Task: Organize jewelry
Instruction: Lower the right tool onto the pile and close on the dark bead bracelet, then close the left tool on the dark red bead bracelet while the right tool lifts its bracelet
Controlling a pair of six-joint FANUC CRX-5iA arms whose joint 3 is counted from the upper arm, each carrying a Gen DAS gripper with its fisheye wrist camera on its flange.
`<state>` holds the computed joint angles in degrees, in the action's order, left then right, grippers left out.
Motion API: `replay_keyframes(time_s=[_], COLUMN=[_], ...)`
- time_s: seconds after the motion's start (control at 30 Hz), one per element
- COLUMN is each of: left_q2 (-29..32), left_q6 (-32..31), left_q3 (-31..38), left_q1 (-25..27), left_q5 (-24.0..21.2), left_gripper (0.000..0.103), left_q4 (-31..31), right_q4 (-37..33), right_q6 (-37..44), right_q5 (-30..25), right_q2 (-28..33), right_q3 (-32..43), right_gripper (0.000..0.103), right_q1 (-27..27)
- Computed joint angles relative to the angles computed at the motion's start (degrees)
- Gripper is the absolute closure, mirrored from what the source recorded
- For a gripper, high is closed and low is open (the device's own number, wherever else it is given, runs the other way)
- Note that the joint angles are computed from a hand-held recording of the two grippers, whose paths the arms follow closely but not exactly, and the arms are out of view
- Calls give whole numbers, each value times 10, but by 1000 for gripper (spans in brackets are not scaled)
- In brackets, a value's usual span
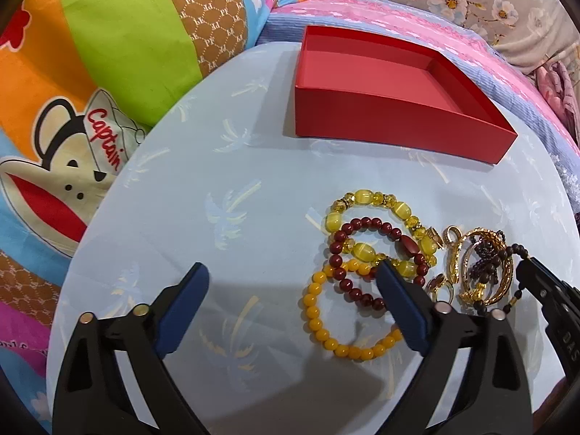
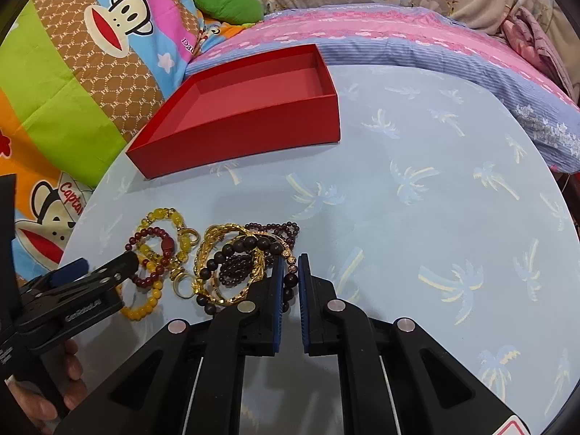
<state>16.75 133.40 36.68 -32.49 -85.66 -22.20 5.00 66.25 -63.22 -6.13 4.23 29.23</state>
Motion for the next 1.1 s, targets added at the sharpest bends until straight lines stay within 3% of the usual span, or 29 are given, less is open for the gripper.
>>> replay_keyframes(time_s=[0.17,0.37,0.53,1.1], left_q2=[-5,-12,-13,-61], left_q6=[-9,-43,-60,-78], left_q3=[-17,-33,-34,-45], left_q1=[13,23,20,14], left_q5=[29,71,80,115], left_gripper=[30,65,94,95], left_q4=[26,64,76,105], right_q4=[-7,-10,-6,12], right_q6=[2,3,3,6], right_q5=[-3,-8,-9,-1], right_q2=[-7,-11,-17,-51], right_q3=[1,1,0,14], right_gripper=[95,95,95,95], right_q1=[0,4,8,25])
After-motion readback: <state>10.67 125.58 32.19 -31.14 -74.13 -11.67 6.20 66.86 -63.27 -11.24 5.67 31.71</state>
